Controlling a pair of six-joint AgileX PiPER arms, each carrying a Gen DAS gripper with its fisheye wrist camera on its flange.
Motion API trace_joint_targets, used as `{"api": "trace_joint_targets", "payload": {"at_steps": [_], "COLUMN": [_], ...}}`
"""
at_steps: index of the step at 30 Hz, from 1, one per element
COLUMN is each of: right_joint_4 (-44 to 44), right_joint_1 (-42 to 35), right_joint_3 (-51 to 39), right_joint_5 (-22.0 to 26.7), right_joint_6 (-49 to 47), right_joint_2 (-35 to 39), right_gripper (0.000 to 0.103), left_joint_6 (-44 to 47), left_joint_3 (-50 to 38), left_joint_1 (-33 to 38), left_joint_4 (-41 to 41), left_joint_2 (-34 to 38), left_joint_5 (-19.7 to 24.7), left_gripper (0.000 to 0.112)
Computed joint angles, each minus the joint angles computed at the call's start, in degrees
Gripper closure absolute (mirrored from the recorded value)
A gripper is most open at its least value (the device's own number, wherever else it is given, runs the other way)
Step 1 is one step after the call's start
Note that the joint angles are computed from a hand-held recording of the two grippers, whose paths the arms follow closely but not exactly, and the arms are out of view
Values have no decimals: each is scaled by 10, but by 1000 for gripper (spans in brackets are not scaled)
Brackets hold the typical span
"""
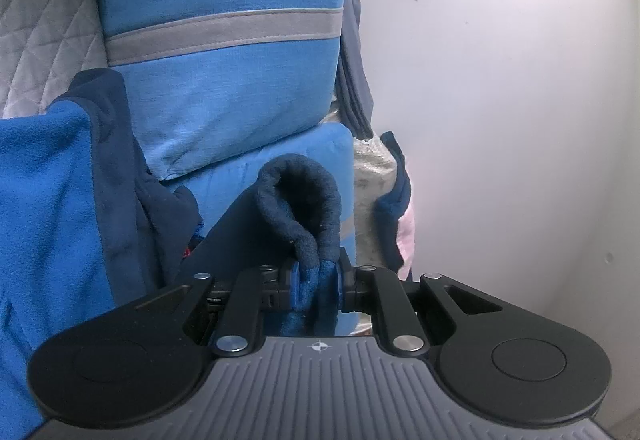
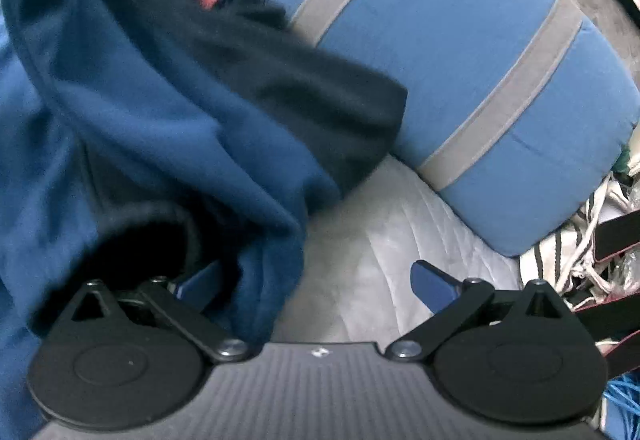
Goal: Fold clothes
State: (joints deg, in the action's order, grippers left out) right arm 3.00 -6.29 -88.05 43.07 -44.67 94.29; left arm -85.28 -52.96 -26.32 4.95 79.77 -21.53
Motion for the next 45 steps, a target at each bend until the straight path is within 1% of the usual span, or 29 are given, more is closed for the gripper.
{"api": "trace_joint_targets", "payload": {"at_steps": [5, 7, 8, 10, 11, 14, 16, 17, 20, 22, 27, 28, 29, 30, 32, 35, 38, 41, 43, 45], "right_joint_4": [-17, -68, -74, -31, 1, 111, 159, 180, 222, 251, 310, 311, 301, 286, 259, 239, 275, 313, 295, 253], "right_joint_1": [6, 17, 16, -3, -17, -71, -99, -113, -130, -143, -178, -179, -175, -165, -140, -118, -123, -125, -105, -78], "right_joint_3": [27, 57, 67, 69, 63, 23, -3, -14, -15, -17, -43, -43, -38, -23, 24, 68, 79, 78, 85, 98], "right_joint_5": [-40, -77, -91, -94, -87, -39, -3, 13, 26, 36, 84, 86, 81, 65, 18, -21, -16, -9, -25, -59], "right_joint_6": [5, 14, 5, -34, -53, -103, -109, -111, -125, -143, -135, -129, -122, -122, -146, -188, -221, -236, -239, -237], "right_joint_2": [-4, -13, -16, -22, -22, -6, 11, 20, 29, 34, 65, 68, 65, 54, 18, -26, -54, -68, -76, -83], "right_gripper": [0, 0, 0, 0, 0, 0, 0, 0, 0, 0, 0, 0, 0, 0, 0, 0, 0, 0, 0, 0], "left_joint_6": [-13, -11, -9, 2, 6, 34, 44, 66, 98, 98, 54, 45, 38, 31, 19, 8, 18, 25, 27, 27], "left_joint_3": [6, 9, 11, 12, 14, 20, 22, 22, 20, 22, 25, 23, 23, 22, 22, 24, 19, 19, 21, 23], "left_joint_1": [5, 7, 9, 11, 13, 17, 21, 22, 31, 42, 57, 58, 57, 56, 55, 50, 44, 40, 39, 40], "left_joint_4": [11, 5, 0, -19, -28, -68, -77, -96, -126, -133, -105, -98, -89, -81, -68, -58, -59, -67, -70, -69], "left_joint_2": [1, -1, -3, -4, -6, -12, -15, -19, -22, -21, -9, -7, -5, -3, 0, 3, 5, 6, 5, 4], "left_joint_5": [-12, -10, -8, -6, -6, -3, -4, 5, 21, 33, 41, 44, 40, 36, 26, 4, -3, -9, -14, -18], "left_gripper": [97, 97, 97, 97, 97, 97, 97, 97, 97, 97, 97, 97, 97, 97, 97, 97, 97, 97, 97, 97]}}
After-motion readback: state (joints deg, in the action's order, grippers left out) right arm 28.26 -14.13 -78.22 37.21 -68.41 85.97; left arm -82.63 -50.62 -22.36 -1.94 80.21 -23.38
